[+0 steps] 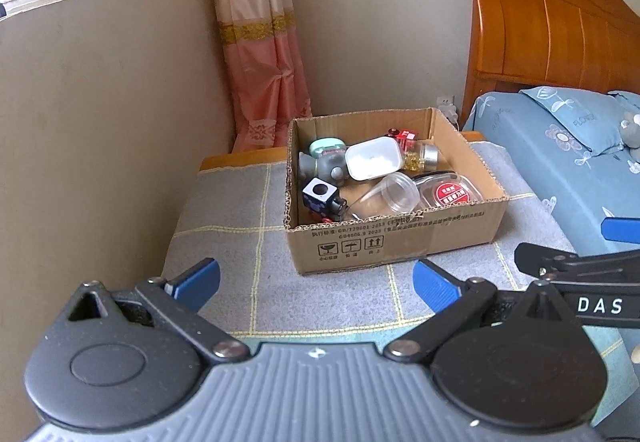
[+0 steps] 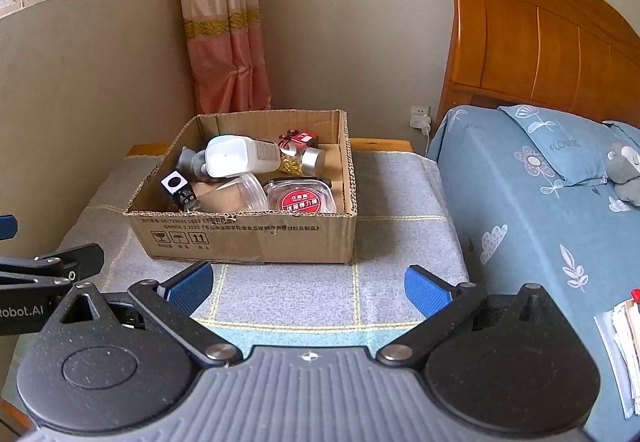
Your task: Organize rigid objects
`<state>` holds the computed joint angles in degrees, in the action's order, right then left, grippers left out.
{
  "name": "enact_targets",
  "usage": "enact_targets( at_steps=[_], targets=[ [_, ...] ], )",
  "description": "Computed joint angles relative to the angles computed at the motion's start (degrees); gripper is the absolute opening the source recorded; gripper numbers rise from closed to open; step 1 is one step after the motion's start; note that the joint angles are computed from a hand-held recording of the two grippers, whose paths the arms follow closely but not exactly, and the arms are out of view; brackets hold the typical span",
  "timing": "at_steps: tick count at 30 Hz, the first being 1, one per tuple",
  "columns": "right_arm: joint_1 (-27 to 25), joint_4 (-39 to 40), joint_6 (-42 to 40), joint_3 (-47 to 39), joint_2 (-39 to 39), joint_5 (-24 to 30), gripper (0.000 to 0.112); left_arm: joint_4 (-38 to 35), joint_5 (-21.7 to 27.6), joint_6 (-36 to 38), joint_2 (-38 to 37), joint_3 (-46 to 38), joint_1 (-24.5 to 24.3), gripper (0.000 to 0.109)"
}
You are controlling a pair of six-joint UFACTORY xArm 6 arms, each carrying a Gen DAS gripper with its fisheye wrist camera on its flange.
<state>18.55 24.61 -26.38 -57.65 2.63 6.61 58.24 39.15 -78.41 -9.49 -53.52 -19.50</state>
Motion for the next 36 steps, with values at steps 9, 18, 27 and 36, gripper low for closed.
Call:
enact_targets(
  at_steps=[9, 18, 27, 36],
  targets=[
    [-0.05, -0.26, 0.08, 0.0, 0.14, -0.05, 0.103, 0.01, -0.9, 0.17, -0.11, 0.47, 0.45, 0.102],
    [-0.02, -1.08, 0.53, 0.12, 0.11, -0.21, 0.103, 0.59, -0.26, 0.08, -0.5, 0.65, 0.26, 0.102],
    [0.04, -0.88, 0.2, 0.2, 0.01, -0.37, 0.103, 0.75, 0.24, 0.26, -0.36, 0.31, -0.08, 0.102],
    [-0.05, -1.38, 0.49, 0.29, -0.11, -0.45, 0.103, 0.75, 0.26, 0.29, -0.36, 0.32, -0.06, 0.102]
  ],
)
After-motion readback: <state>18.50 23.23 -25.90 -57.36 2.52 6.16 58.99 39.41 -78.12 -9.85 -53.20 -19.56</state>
